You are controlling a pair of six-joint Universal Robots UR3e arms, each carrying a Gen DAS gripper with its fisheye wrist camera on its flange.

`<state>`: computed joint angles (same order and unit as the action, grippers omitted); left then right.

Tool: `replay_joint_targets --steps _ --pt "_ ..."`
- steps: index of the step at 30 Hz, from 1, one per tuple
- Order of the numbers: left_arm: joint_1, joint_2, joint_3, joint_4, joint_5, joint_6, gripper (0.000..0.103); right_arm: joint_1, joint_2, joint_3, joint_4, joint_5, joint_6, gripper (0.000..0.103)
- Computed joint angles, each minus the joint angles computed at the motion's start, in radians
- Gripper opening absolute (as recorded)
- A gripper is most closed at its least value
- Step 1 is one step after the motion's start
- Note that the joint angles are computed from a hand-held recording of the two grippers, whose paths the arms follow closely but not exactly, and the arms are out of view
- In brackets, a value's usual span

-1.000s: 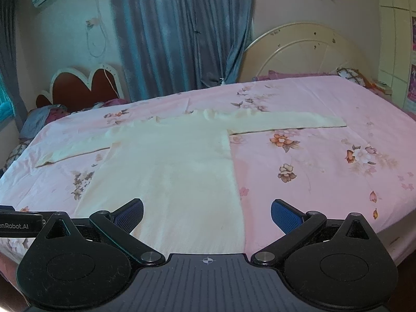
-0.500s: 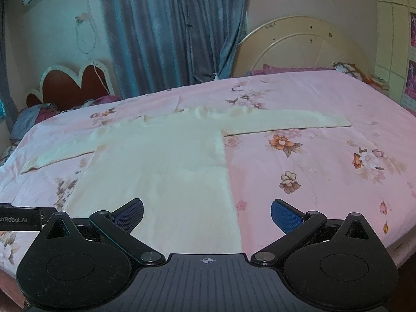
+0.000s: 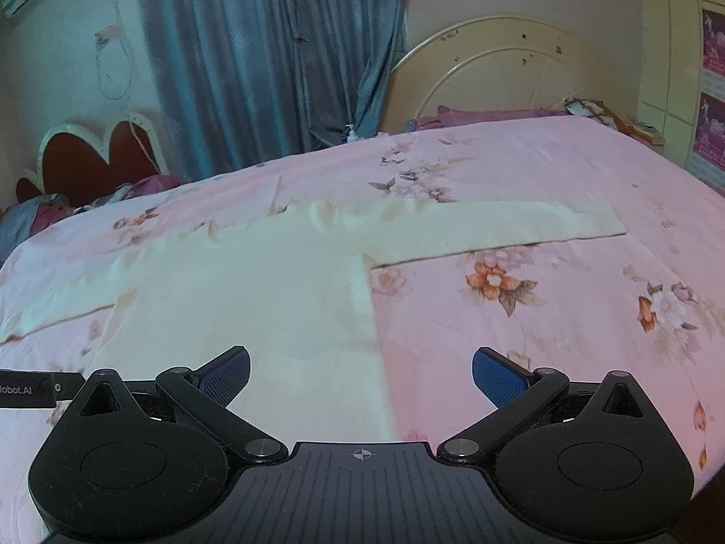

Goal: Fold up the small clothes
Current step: 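Grasp the sweater sleeve cuff with the right gripper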

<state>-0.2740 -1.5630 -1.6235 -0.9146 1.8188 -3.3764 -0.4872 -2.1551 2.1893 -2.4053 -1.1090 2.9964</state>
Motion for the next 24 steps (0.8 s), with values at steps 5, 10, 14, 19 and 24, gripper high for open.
replay_joint_targets --steps 5,10,14,19,24 --pt "0.035 -0.111 0.085 0.038 -0.019 0.035 0.102 0.04 0.187 -0.055 -0.163 -0.066 0.072 0.103" --pt "0.04 -0.221 0.171 0.069 -0.03 0.044 0.102 -0.008 0.335 -0.109 -0.264 -0.071 0.068 0.103" --pt "0.028 -0.325 0.27 0.053 -0.027 0.039 0.101 -0.055 0.482 -0.18 -0.32 -0.058 0.061 0.102" --pt "-0.001 -0.465 0.429 0.013 0.001 0.008 0.099 -0.112 0.677 -0.294 -0.378 -0.032 0.049 0.102" --pt "-0.03 -0.629 0.637 -0.054 0.013 -0.032 0.094 -0.163 0.885 -0.482 -0.344 -0.043 0.048 0.061"
